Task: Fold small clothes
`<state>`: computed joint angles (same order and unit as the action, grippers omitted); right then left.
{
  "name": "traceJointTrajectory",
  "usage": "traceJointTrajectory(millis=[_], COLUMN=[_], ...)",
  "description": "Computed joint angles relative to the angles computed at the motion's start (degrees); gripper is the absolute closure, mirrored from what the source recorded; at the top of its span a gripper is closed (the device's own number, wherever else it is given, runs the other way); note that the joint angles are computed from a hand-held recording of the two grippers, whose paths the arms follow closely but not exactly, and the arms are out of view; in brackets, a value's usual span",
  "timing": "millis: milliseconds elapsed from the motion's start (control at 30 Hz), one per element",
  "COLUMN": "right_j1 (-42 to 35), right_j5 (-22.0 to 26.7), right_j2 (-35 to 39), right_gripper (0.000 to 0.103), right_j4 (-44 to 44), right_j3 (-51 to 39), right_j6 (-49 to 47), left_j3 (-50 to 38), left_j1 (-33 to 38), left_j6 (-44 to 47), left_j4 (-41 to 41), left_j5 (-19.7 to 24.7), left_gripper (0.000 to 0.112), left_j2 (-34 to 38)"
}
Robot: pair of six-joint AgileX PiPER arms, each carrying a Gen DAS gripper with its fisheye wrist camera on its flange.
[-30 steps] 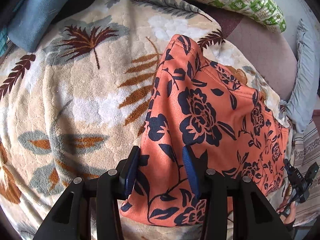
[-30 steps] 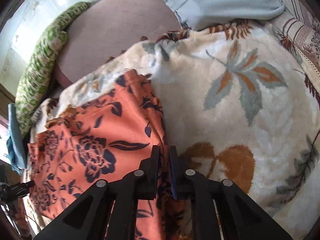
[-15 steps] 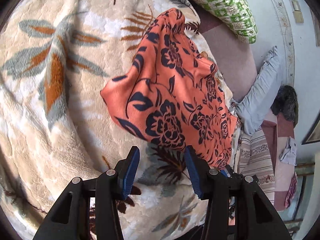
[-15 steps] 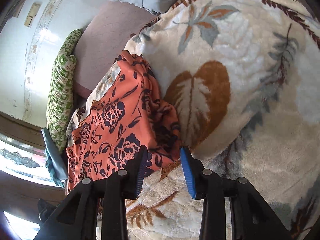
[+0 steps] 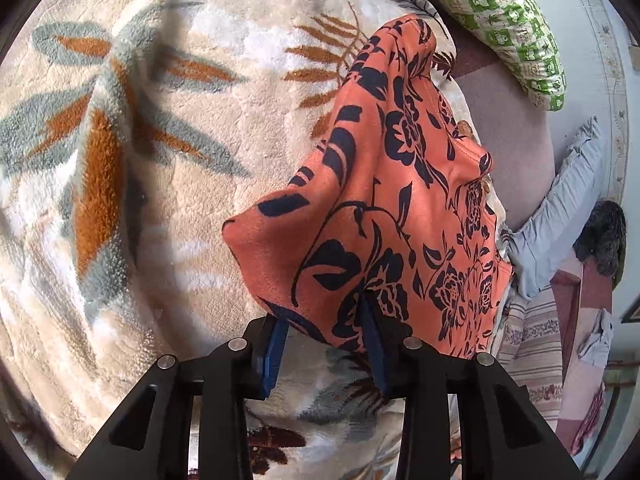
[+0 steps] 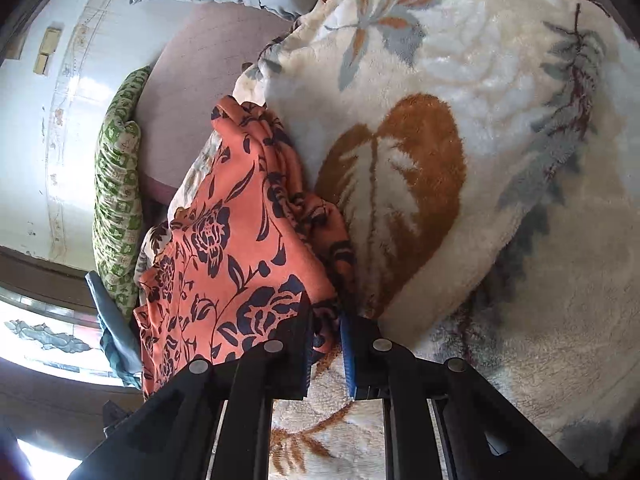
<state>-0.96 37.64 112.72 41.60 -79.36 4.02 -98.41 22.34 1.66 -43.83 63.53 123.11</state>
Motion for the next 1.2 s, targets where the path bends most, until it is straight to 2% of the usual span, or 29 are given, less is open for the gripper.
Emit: traceJointTrajectory(millis=[33, 100, 133, 200, 300, 467, 800, 900, 933, 1000, 1200], right_j1=[-0.1, -1.0, -1.8, -3.0, -2.2, 1.5, 4.6, 5.1, 5.4, 5.6, 5.8], right_j5=[-1.1, -3.3, -3.5, -2.7, -0.3, -1.6, -6.2, -7.9, -8.1, -7.0, -6.4], right_j2=[-1.1, -4.2, -5.4, -7.2, -6.0, -1.2, 4.7, 5.1, 5.0, 5.3, 1.9], right_gripper=[0.083, 0.077, 0.066, 0.052, 0.052, 0.051, 0.049, 0.052, 0.063, 0.088, 0.091], right_j4=[2.8, 8.8, 14.0, 21.8, 24.3, 20.8, 16.0, 15.3, 13.0, 8.0, 7.7], right_j3=[1.5, 5.5, 7.5, 10.6, 10.5, 6.9, -1.1, -1.3, -1.7, -3.5, -4.0], right_j6=[-1.8, -4.5, -8.2, -14.0, -15.7, -10.4, -3.0, -2.0, 0.0, 2.7, -1.3], left_j3=[1.2, 3.9, 5.4, 8.0, 9.5, 7.4, -9.1, -14.3, -15.0, -16.7, -14.1], left_j1=[0.6, 1.9, 2.6, 3.7, 3.1, 1.6, -5.0, -7.1, -8.2, -10.2, -17.1], left_j6=[1.1, 4.3, 6.0, 8.7, 9.3, 7.3, -4.8, -8.7, -9.9, -11.6, -18.0], left_j4=[-0.3, -2.5, -3.9, -7.2, -7.5, -6.2, -0.9, 3.5, 6.2, 11.7, 27.7], left_j5=[0.2, 0.3, 0.6, 0.7, 0.1, 0.1, -1.3, -1.0, -1.6, -1.7, -6.8], left_gripper=[0.079, 0.078, 0.074, 0.066, 0.064, 0.064, 0.06, 0.065, 0.078, 0.089, 0.096], left_j2=[-1.2, -3.8, -5.1, -6.5, -6.8, -4.0, 6.2, 8.1, 7.8, 7.3, 0.6])
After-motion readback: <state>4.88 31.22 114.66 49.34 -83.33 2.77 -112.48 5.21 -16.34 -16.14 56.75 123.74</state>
